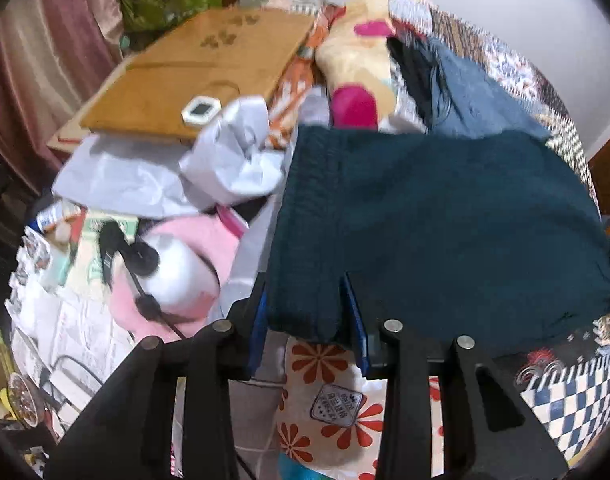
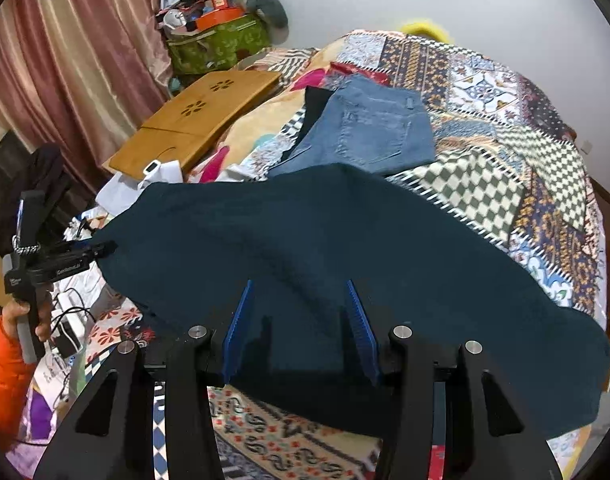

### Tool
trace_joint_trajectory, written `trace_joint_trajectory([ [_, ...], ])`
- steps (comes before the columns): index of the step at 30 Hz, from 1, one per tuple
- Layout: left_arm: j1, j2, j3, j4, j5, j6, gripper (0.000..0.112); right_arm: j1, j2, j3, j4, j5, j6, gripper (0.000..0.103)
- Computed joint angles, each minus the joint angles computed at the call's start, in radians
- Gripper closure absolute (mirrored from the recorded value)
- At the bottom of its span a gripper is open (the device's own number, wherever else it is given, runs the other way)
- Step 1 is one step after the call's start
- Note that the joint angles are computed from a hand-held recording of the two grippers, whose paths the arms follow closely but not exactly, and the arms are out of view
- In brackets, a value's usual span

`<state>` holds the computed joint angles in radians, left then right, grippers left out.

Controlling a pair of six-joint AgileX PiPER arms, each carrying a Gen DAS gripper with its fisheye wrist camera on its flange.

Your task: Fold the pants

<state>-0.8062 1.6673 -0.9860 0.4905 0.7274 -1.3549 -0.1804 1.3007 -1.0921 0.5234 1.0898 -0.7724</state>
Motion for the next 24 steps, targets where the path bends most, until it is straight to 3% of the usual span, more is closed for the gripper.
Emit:
trace_joint_trajectory([
  [3,0.017,0.036,0.021,-0.057,-0.055,0.047,0.074,0.036,0.004,0.040,-0.018,-0.039,0.028,0.059],
  [6,-0.005,0.033,0.014,-0.040,-0.030,0.026,0.066,0.052,0.010,0.080,-0.039,-0.069,0.053,0.059],
  [9,-0.028,0.000,0.000,-0.011,0.053,-0.001,0.051,0.021,0.005,0.134,-0.015,-0.071,0.023,0.059],
  [15,-0.042,-0.075,-0.050,0.013,0.163,-0.020,0.046,-0.093,-0.041,0.105,0.020,0.039,-0.077,0.059],
  [20,-0.085,-0.063,-0.174,0.051,0.251,-0.003,0.037,-0.201,0.031,0.009,0.036,-0.007,-0.094,0.059],
  [24,-0.125,0.027,-0.335,0.064,0.319,0.050,0.034,-0.269,0.152,-0.041,-0.015,-0.106,-0.048,0.059],
])
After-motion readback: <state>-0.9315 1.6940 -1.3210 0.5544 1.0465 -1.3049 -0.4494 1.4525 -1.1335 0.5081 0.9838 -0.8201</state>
